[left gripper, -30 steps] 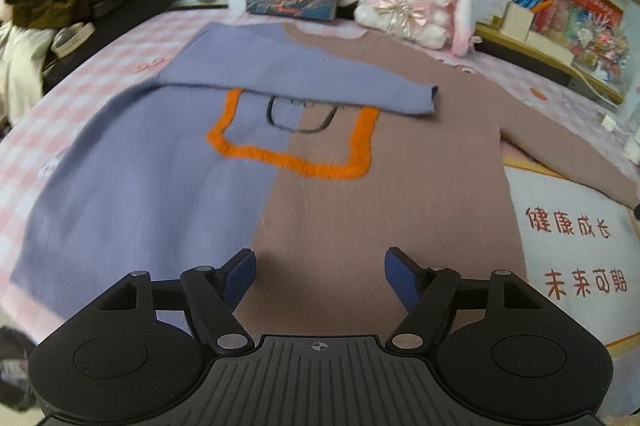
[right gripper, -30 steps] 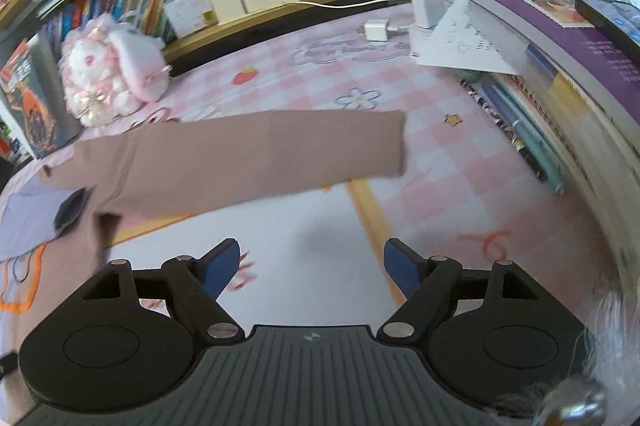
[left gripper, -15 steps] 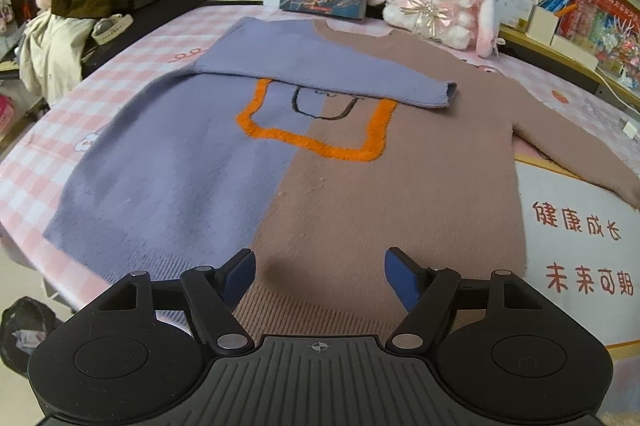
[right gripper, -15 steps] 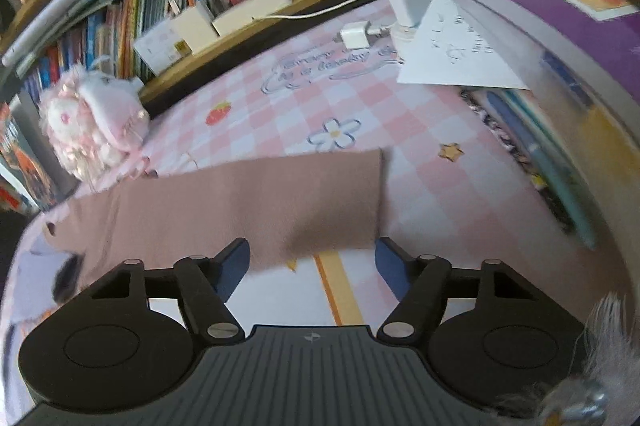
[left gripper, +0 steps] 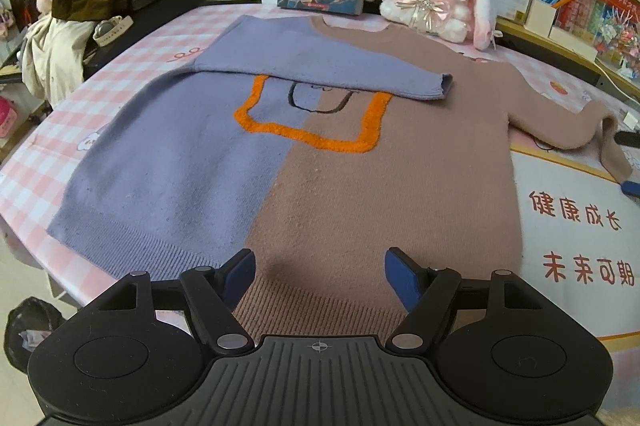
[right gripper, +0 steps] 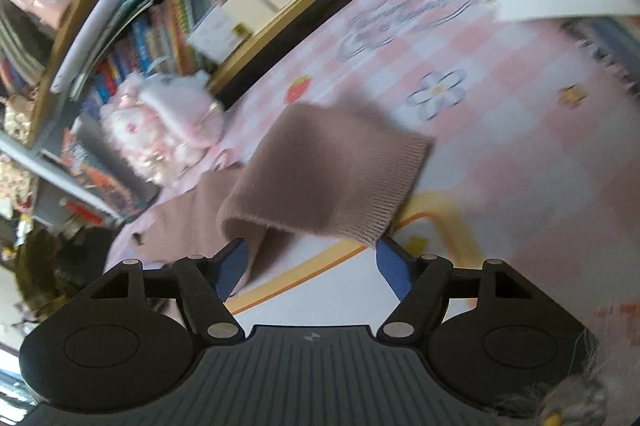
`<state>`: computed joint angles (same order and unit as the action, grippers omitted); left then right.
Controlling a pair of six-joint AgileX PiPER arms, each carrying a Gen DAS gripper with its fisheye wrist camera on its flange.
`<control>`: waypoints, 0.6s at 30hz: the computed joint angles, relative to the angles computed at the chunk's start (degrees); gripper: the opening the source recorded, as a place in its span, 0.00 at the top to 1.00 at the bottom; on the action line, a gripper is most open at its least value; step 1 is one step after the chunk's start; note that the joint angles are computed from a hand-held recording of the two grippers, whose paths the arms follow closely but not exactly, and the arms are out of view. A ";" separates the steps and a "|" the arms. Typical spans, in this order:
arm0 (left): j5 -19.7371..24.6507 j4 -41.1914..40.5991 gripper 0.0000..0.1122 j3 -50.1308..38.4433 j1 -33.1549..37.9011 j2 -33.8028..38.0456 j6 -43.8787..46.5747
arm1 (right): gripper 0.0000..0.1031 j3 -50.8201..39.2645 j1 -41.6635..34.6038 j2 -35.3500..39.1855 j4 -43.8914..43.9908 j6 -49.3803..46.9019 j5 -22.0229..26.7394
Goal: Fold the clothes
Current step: 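Grasp the mauve sleeve cuff with the right gripper, then lift the mauve sleeve with the right gripper and carry it across the chest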
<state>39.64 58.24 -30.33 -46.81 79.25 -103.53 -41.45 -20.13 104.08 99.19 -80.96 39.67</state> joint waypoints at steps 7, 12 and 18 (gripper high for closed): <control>1.41 -0.70 0.34 -0.39 -0.52 0.07 0.17 | 0.23 -4.07 3.74 3.43 -2.22 5.09 3.39; 2.31 -0.98 0.34 -0.76 -0.44 0.10 0.25 | 0.22 -4.99 5.94 4.03 -3.20 5.53 4.20; 1.78 -0.44 0.34 -1.60 0.38 0.95 0.64 | 0.21 -5.91 6.14 4.87 -6.89 10.37 7.30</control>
